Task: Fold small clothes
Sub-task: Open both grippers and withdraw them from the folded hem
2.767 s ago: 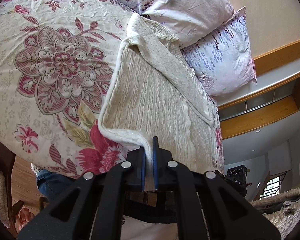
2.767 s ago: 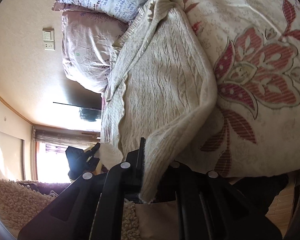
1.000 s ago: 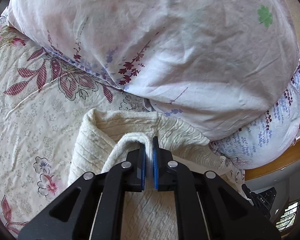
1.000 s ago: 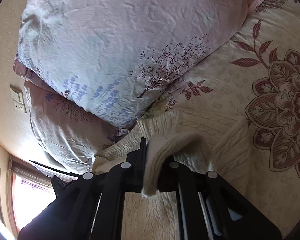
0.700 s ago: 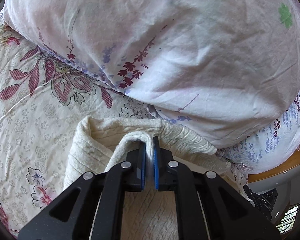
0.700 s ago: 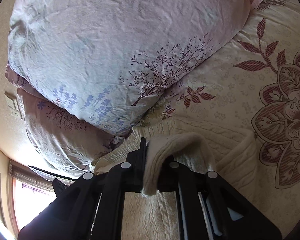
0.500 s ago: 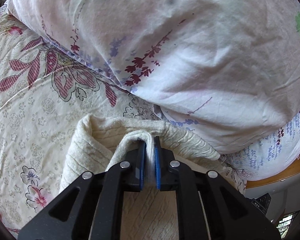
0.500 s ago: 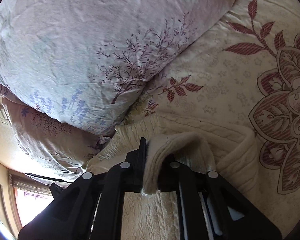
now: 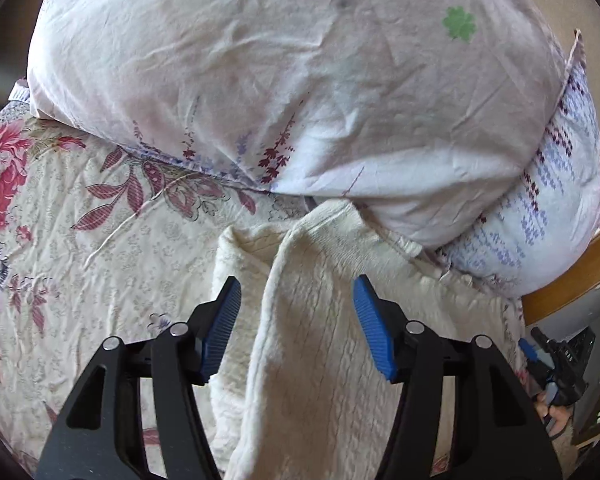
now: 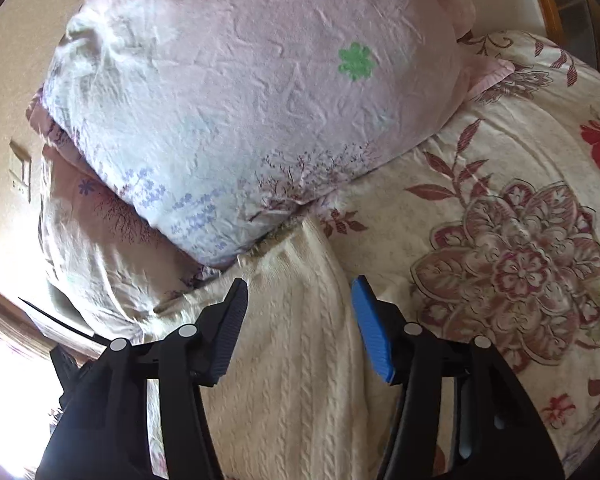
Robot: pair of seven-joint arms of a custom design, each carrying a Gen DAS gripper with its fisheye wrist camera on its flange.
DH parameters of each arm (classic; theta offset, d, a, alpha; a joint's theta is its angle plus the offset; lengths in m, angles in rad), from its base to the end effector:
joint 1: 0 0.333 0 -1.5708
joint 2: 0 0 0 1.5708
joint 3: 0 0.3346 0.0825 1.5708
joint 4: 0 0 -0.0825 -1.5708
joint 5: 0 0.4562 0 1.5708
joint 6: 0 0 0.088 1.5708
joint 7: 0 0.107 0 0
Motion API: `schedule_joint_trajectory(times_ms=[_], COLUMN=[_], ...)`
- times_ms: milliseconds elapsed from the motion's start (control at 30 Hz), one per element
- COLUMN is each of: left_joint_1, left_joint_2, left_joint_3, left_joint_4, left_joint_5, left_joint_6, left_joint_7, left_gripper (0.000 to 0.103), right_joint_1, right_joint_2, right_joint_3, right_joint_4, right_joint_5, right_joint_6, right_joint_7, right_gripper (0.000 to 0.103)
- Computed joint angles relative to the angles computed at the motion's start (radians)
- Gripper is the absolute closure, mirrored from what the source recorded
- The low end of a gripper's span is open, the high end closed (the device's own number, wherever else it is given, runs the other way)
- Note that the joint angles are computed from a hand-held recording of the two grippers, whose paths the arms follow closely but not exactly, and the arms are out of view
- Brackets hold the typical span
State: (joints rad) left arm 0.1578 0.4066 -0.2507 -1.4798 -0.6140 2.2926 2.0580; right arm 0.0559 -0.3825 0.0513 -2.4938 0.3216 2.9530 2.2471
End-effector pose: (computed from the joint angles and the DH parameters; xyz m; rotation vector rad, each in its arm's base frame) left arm 0.7881 -0.0547 0.4943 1.8193 -2.2711 1.1318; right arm 0.5211 0.0363 0.5018 -0.8069 2.1526 -0.1998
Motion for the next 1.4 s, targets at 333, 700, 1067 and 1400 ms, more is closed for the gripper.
schedule_joint_trajectory(times_ms=[333, 700, 1067, 1400], left_joint_1=[0.03, 0.026, 0.01, -0.009], left_joint_2=[-0.098, -0.138, -0.15, -0.181], left_joint_3=[0.034, 0.059, 0.069, 0.092], left_joint_4=[-0.164, -0.211, -0.242, -0.239], left_joint_5=[-0.07, -0.159, -0.128, -0.123], left_joint_6=[-0.06, -0.068, -0.024, 0.138], left_joint_7=[0.089, 0.117, 0.092, 0.084], left_gripper=[0.081, 0.097, 0.084, 0.025], right_joint_1=[0.026, -0.02, -0.075, -0.081], right_joint_2=[-0.055, -0.095, -0.043, 0.028], right_joint_3=[0.031, 0.084, 0.142, 0.179], right_joint_4=[-0.077, -0.098, -0.016, 0.179], right_joint_5=[-0.02, -0.111, -0.332, -0.642], right_joint_6=[-0.08, -0.072, -0.266, -0.322], right_joint_7=[0.04, 0.115, 0.208, 0.31], right_gripper=[0.077, 0.097, 0.094, 0.016])
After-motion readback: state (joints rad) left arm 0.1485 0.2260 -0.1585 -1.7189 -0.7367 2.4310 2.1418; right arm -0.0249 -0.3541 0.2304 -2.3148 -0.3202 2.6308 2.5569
